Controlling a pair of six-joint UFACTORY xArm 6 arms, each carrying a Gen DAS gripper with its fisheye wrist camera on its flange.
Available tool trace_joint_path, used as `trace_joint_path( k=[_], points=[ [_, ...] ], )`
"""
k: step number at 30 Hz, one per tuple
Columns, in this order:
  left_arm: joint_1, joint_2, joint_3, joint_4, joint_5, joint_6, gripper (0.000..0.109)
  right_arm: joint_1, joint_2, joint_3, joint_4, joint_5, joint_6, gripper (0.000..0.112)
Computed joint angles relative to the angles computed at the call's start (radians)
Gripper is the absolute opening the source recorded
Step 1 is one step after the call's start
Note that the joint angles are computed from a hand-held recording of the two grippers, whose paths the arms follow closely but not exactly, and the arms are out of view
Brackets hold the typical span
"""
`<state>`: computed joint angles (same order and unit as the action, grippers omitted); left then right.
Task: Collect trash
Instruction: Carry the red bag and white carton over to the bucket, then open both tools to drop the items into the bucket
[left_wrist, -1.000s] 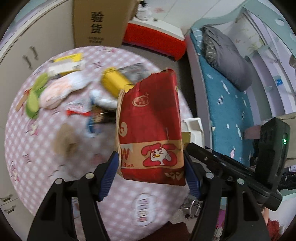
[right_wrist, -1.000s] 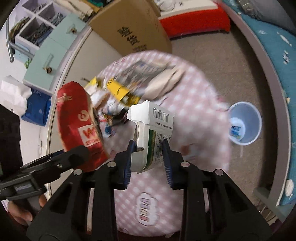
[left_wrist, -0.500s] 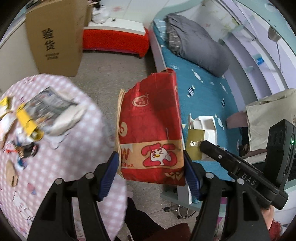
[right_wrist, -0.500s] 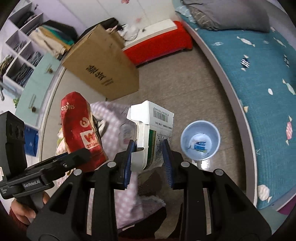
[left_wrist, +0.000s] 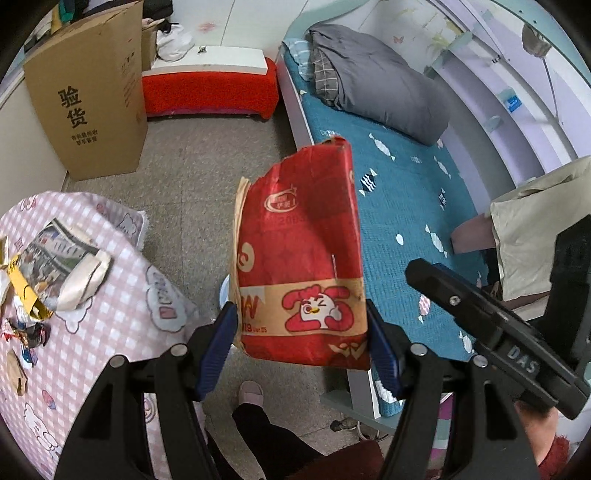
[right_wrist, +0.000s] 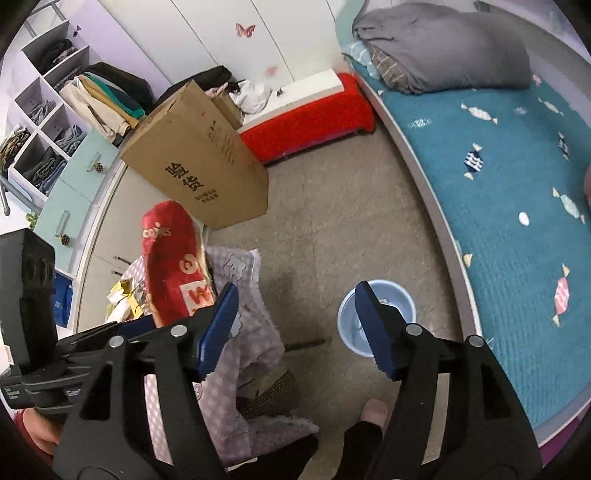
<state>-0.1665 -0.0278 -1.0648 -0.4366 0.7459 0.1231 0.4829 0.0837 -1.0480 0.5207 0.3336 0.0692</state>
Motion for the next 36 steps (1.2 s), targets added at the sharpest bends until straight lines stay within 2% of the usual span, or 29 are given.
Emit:
trace_joint_path(
  k=[8,20,22,25,30,36],
  points=[
    [-0.056,0.051,-0.061,0.034,0.001,-0.042,0.066,-0.049,-0.047,0.048,0.022,-0.008,-0.033,0.067],
    [-0.110,0.114,-0.150,0.069,0.016,-0.066,0.067,-0.087,-0.118,0.120,-0.007,-0.063,0.023,0.069],
    [-0.114,0.127,-0.168,0.079,0.021,-0.067,0.068,-0.093,-0.129,0.131,-0.011,-0.078,0.033,0.069],
    [-0.120,0.152,-0.203,0.137,0.040,-0.113,0.076,-0.103,-0.138,0.141,-0.039,-0.089,0.058,0.070],
    [-0.118,0.142,-0.189,0.164,0.024,-0.141,0.078,-0.104,-0.144,0.150,-0.046,-0.090,0.074,0.071],
    [-0.100,0.105,-0.154,0.132,0.014,-0.133,0.078,-0.082,-0.134,0.137,-0.039,-0.081,0.062,0.071]
  ],
)
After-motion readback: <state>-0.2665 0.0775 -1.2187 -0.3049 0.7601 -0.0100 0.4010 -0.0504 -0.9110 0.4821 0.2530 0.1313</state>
